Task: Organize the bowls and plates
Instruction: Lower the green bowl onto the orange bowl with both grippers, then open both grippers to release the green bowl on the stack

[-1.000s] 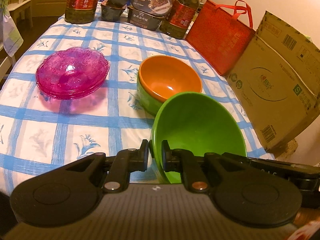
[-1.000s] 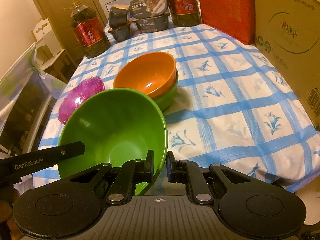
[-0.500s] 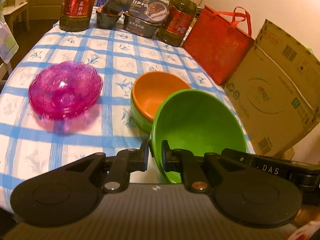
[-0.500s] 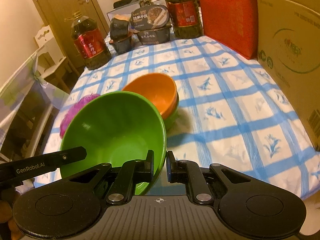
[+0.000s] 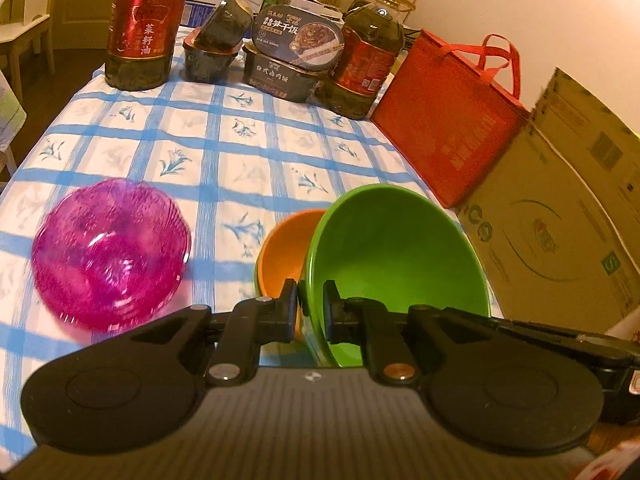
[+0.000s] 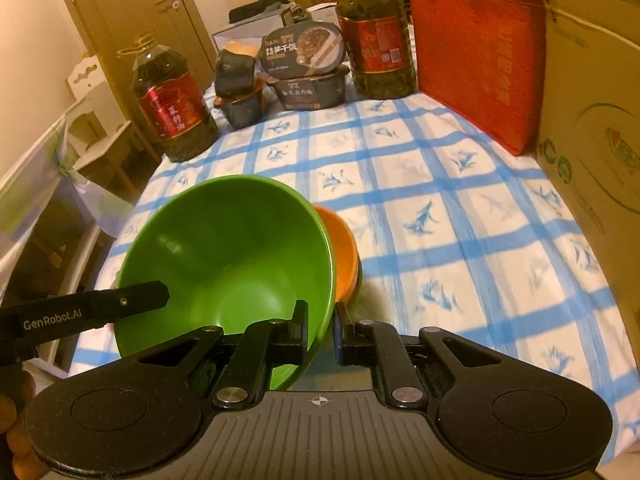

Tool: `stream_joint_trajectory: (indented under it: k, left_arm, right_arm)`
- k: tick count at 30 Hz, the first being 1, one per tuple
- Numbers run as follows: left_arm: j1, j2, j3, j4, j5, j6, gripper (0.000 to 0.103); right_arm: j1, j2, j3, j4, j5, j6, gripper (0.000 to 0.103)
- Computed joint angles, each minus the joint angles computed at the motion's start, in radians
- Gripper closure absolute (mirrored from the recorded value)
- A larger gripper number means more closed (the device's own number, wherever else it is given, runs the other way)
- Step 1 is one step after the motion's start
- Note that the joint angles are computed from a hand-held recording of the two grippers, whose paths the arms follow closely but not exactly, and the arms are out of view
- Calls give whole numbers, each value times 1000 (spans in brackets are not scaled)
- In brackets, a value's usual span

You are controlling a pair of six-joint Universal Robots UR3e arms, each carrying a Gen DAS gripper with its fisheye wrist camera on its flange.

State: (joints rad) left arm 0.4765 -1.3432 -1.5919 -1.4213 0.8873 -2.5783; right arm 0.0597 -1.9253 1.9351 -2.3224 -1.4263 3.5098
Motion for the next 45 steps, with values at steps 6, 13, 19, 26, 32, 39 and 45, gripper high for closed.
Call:
stream_joint_trajectory:
  k: [6,13,19,26,32,39,45]
  left_arm:
    - [-102,-155,54,152,69,-107,92]
    - [-146,-252,67,234,125,-140,92]
    - [-159,-277,56,274,143,-133,92]
    - [-166,-287,34,300,157,-115,92]
    - [-167,-291,30,309,156,-109,92]
    - [-156,-287,28,303,134,-120,89]
    - [-138,-266,10,309,115,-127,86]
  right_arm:
    - [-31,129,-58,-38,17,-40,91]
    - [-28,244,-95,-72,15,-68,91]
    - [-2,287,-102,-94,-17,-82,91]
    - [20,313,-111,-104,-48,-90,91]
    - [34,328,-115,-122,-73,-98,91]
    - [3,312,-81,-167,-33,-81,76]
    - [-41,261,-32,-193,15,-56,56]
